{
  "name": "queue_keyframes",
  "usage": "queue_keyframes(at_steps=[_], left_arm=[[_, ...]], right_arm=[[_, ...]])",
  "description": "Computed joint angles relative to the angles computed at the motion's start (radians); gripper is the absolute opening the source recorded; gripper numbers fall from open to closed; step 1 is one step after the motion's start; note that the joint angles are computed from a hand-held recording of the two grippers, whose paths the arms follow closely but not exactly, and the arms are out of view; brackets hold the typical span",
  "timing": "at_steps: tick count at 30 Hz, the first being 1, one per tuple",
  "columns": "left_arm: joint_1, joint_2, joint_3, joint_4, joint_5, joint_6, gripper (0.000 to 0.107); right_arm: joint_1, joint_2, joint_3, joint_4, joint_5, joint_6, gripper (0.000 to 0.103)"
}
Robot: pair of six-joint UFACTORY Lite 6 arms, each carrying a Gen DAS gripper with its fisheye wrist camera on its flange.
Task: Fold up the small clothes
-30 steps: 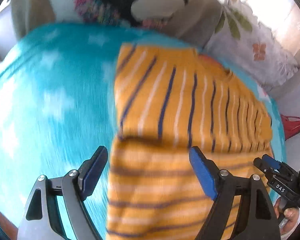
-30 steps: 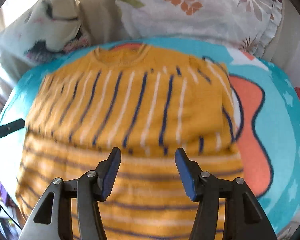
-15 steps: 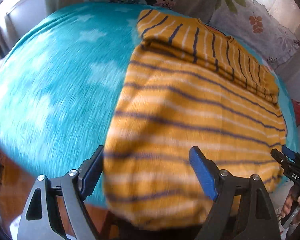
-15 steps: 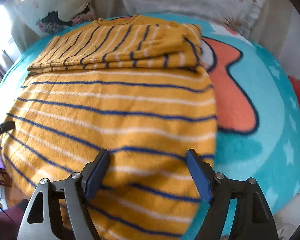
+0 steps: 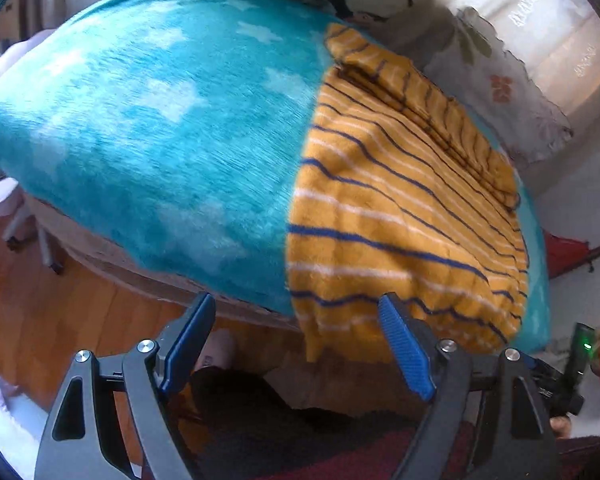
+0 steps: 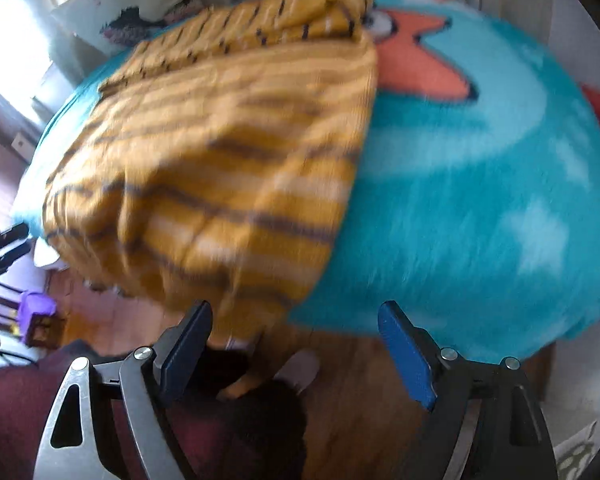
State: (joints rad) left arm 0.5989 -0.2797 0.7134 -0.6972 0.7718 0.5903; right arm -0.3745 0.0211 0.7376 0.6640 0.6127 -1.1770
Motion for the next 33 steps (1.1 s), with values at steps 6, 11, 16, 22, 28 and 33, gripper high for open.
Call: queue_keyframes(at_steps=[6,11,16,22,28,33], left_arm=[[-0.063,0.137,-0.015,-0.137,-0.015,0.164,0.083],[-0.127,0.240,-0.022,-0.261,-0.018,0.267,0.083],[-0.145,0.265,-0.027,-0.318,0.011,0.290,0.052],[-0.080,0.167,-0.039,-0.221,0.115,0.173,0.014],[-0.013,-0.061,0.026,-0.102,0.295,0.025,0.013],[-0.033,0.079,0.266,-0.174,0.310,-0.016,0.013]], right_arm=[[0.004,0.140,0.044,0.161,0.010,-0.098,0.088],[0.010,0.226,0.086,0.245,0.009,-0.146,0.088],[0.002,0.277,0.096,0.278,0.034,-0.133,0.081],[-0.029,0.321,0.163,0.177,0.243,-0.045,0.011],[-0.114,0.230,0.229,0.080,0.539,-0.027,0.010],[-0.102,0.247,0.387,0.213,0.731,0.018,0.010]])
